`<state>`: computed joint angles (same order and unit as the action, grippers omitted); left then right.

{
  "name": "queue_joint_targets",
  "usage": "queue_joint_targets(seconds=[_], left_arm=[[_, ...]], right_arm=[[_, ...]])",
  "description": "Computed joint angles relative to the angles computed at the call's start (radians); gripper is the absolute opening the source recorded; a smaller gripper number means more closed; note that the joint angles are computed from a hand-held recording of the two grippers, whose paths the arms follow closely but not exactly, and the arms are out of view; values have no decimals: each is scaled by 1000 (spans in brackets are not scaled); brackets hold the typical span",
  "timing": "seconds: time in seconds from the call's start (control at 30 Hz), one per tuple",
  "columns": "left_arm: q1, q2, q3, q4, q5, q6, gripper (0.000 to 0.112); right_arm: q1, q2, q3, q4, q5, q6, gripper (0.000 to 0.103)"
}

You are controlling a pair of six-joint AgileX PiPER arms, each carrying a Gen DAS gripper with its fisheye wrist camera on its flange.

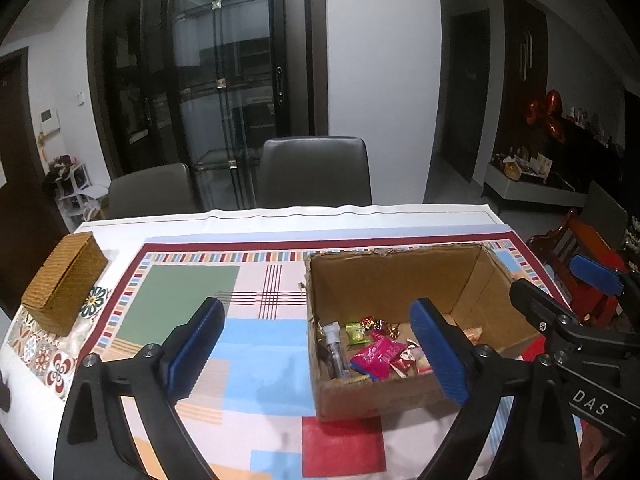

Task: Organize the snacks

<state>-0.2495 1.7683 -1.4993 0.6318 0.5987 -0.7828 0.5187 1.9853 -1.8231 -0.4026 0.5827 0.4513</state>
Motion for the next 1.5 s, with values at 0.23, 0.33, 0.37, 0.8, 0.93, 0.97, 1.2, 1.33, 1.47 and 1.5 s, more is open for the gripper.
queue_joint_targets(seconds=[0.23,0.33,0.37,0.8,0.93,0.97,1.2,1.33,1.47,1.5], left_arm=[[-48,-120,138,126,9,-139,99],[-72,-177,201,186,18,-205,100],[-83,-192,219,206,23,-228,100],[-245,-406,450,371,153,-473,101],[-310,-450,494,384,218,-526,101],[-329,-461,505,388,234,-541,101],[-496,-510,563,426,390,-654,101],[-602,-534,604,438,471,-722,101],[-721,-549,642,451,569,-803,101],[-751,-550,652,455,596,-828,101]], right_arm=[[19,-128,178,-119,-49,154,85],[28,-180,249,-179,-67,226,87],[34,-196,268,-201,-71,250,89],[140,-418,544,-487,-72,567,89],[166,-476,617,-543,-61,642,89],[169,-496,640,-544,-62,651,89],[194,-607,764,-565,-47,708,89],[206,-673,837,-573,-41,733,89],[222,-739,918,-607,-31,786,89],[231,-757,941,-623,-24,808,89]])
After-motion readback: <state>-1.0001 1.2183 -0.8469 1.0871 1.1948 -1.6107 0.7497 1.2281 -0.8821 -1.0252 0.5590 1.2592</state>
